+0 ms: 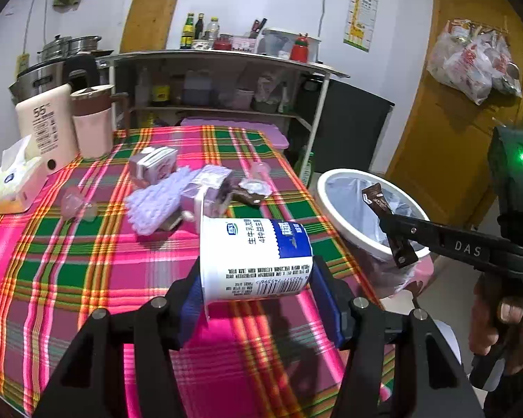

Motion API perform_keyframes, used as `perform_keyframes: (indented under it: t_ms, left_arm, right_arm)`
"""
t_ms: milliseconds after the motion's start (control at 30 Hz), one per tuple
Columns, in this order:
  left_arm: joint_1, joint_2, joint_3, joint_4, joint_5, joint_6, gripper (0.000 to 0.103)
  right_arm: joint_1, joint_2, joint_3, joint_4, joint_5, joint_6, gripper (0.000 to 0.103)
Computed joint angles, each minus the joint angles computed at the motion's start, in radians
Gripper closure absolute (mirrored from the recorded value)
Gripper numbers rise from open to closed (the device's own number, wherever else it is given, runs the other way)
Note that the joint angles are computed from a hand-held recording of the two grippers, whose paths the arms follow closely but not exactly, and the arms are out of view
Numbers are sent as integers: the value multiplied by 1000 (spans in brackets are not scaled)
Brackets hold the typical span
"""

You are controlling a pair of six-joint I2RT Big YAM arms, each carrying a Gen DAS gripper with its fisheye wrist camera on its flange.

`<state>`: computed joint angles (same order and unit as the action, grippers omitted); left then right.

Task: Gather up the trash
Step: 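Carry the cup and wrapper over the white bin and open both tools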

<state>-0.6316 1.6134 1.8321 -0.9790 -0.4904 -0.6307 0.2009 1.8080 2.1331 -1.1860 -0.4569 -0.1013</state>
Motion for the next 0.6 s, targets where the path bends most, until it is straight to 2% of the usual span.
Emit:
perform_keyframes:
  t_ms: [267, 600]
  left_arm:
    - [2, 64, 86, -2, 43, 45, 43]
    - [8, 192, 269, -23, 114, 137, 43]
  right_arm:
    - [-38, -13, -15, 21, 10, 9, 88]
    - [-84, 12, 1, 23, 36, 29, 88]
